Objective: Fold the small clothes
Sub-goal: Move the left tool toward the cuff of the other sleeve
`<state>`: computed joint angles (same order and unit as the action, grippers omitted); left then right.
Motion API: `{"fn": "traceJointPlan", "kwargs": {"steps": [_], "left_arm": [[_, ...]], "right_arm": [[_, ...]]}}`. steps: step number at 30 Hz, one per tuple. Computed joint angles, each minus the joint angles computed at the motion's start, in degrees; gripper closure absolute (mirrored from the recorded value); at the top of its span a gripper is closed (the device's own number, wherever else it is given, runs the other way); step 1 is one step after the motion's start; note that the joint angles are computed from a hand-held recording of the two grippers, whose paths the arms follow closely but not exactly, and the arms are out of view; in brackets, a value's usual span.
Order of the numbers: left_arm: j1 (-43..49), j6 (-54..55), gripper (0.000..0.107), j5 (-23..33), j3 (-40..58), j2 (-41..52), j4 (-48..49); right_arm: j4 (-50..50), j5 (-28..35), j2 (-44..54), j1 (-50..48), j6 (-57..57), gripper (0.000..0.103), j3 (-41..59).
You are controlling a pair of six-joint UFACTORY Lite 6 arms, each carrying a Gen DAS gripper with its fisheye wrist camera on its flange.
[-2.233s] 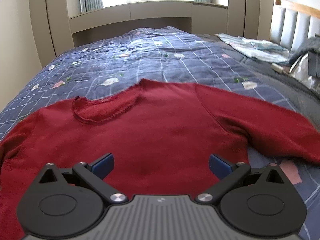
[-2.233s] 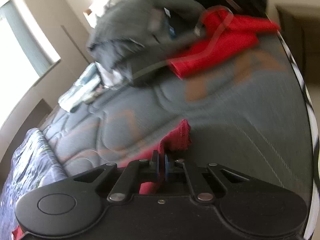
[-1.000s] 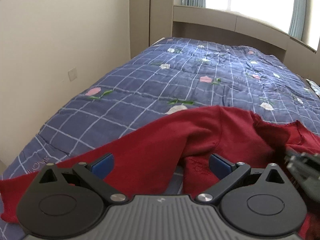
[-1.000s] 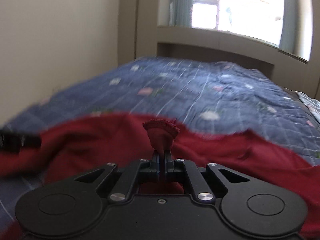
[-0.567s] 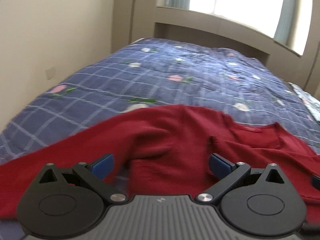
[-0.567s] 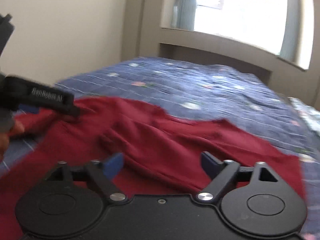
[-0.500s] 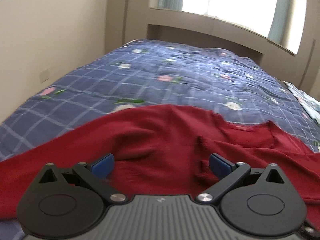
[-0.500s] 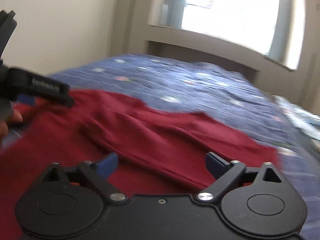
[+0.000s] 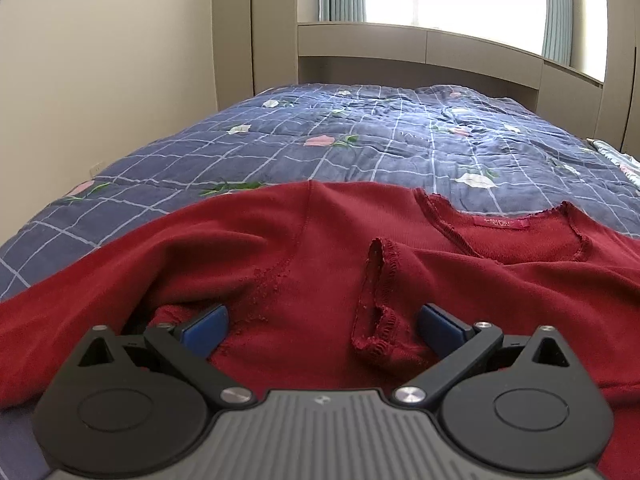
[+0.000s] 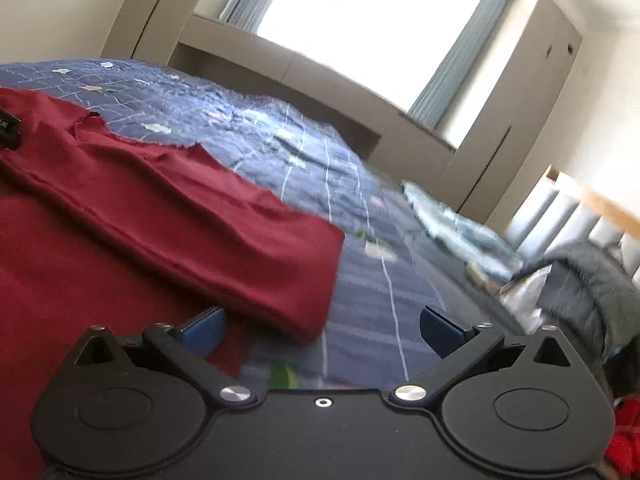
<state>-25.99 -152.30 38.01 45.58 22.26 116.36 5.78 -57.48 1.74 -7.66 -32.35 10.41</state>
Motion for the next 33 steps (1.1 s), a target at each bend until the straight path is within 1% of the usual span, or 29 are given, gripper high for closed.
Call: {"fn": "traceJointPlan", "kwargs": {"steps": [1, 4, 5, 7, 9, 11, 13, 14, 18, 20, 21, 23, 24, 25, 28, 30, 33], "left_arm": [[0.02, 0.63, 0.004, 0.05, 0.29, 0.24, -0.38], [-0.18, 1.05, 0.004, 0.23, 0.47, 0.37, -0.8], [-0.12, 0.92, 0.004, 0.16, 0.44, 0.34, -0.65], [-0.15, 1.0, 0.004, 0.25, 0.45, 0.39, -0.71], [-0.15, 1.0, 0.004, 0.25, 0.45, 0.39, -0.71], [-0.13, 0.97, 0.004, 0.23, 0.41, 0.35, -0.67], [-0.17, 0.94, 0.004, 0.23, 0.43, 0.36, -0.7], [-0.17, 0.94, 0.004, 0.23, 0.43, 0.36, -0.7], [-0.2, 0.89, 0.004, 0.29, 0.37, 0.36, -0.69], [-0.22, 0.88, 0.004, 0.31, 0.36, 0.36, -0.69], [-0.22, 0.84, 0.004, 0.31, 0.33, 0.35, -0.67], [-0.25, 0.81, 0.004, 0.33, 0.32, 0.37, -0.66], [-0.27, 0.78, 0.004, 0.34, 0.29, 0.36, -0.6], [-0.2, 0.6, 0.004, 0.23, 0.22, 0.29, -0.29], [-0.22, 0.61, 0.004, 0.03, 0.1, 0.14, 0.31], [-0.25, 0.94, 0.004, -0.07, 0.32, 0.22, -0.01], [-0.25, 1.11, 0.004, -0.09, 0.39, 0.23, -0.14]], "right_arm": [[3.42, -2.2, 3.08, 2.89, -1.3, 0.001, 1.73], [9.45, -6.91, 8.87, 7.65, -3.63, 0.001, 6.14], [11.25, -9.19, 10.4, 8.23, -3.93, 0.001, 7.27], [14.04, -11.37, 11.79, 7.75, -3.55, 0.001, 8.73], [16.02, -9.7, 11.44, 5.75, -1.7, 0.001, 9.89], [14.25, -5.71, 10.12, 2.09, 0.71, 0.001, 10.62], [6.64, -1.32, 8.4, -2.25, 4.41, 0.001, 10.58], [4.38, -0.98, 8.23, -2.99, 4.95, 0.001, 10.36], [6.5, -6.98, 11.2, 1.12, 0.55, 0.001, 9.7], [9.27, -11.06, 13.42, 3.67, -1.57, 0.001, 9.88], [11.94, -13.91, 14.33, 4.8, -1.62, 0.001, 9.88], [14.52, -16.38, 12.72, 4.43, 1.11, 0.001, 8.45], [13.97, -15.7, 11.29, 2.87, 3.4, 0.001, 7.89], [12.46, -13.46, 9.5, 0.53, 5.75, 0.001, 7.59], [8.76, -4.33, 6.48, -4.41, 7.48, 0.001, 8.66], [9.0, -1.85, 6.81, -4.72, 5.3, 0.001, 9.19], [10.7, 0.11, 8.34, -4.08, 3.32, 0.001, 10.56]]}}
